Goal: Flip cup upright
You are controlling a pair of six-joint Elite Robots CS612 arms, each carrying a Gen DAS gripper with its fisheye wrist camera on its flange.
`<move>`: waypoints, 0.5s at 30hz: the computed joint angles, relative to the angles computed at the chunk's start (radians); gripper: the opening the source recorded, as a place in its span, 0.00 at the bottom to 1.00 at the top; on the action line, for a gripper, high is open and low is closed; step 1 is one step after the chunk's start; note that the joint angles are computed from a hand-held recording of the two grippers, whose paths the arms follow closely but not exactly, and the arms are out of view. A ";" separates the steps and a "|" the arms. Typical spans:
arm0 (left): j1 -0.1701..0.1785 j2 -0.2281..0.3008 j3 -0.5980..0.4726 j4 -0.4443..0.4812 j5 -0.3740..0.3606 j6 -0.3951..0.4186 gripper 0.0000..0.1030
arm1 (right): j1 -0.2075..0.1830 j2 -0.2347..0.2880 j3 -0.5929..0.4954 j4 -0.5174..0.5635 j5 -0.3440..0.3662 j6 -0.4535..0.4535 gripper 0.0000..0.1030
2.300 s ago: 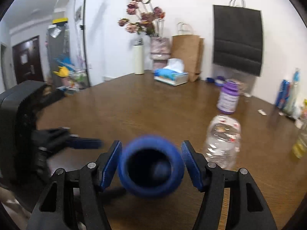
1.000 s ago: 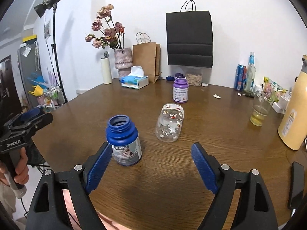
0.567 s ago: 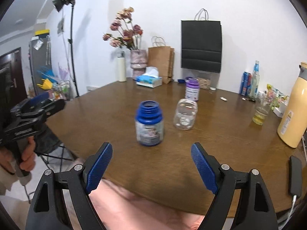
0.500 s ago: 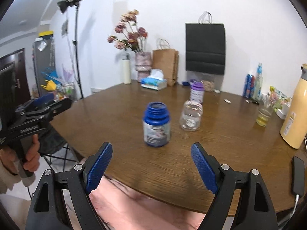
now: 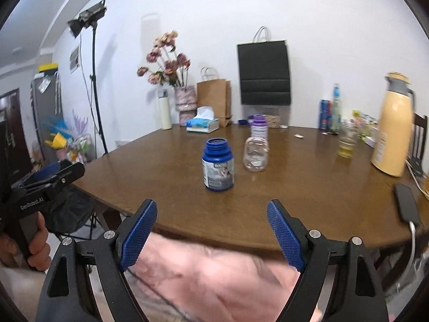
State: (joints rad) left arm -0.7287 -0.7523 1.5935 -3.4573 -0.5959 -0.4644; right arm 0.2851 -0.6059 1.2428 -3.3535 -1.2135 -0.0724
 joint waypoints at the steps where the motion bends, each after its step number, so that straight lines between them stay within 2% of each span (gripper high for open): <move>1: -0.008 0.003 0.000 -0.031 0.006 0.047 1.00 | -0.002 -0.013 0.031 -0.021 -0.007 0.005 0.86; 4: -0.031 0.029 -0.015 -0.182 0.045 0.211 1.00 | -0.005 -0.027 0.058 -0.047 -0.015 -0.001 0.86; 5: -0.033 0.032 -0.019 -0.208 0.053 0.235 1.00 | -0.006 -0.027 0.060 -0.052 -0.009 0.002 0.86; 9: -0.029 0.024 -0.009 -0.180 0.052 0.185 1.00 | -0.003 -0.025 0.047 -0.021 0.009 -0.008 0.86; 15: -0.033 0.027 -0.009 -0.189 0.057 0.186 1.00 | 0.000 -0.025 0.051 -0.027 0.016 -0.027 0.86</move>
State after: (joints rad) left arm -0.7615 -0.7257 1.5845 -3.6461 -0.5386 -0.2787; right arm 0.2849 -0.6313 1.2935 -3.3802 -1.1976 -0.0998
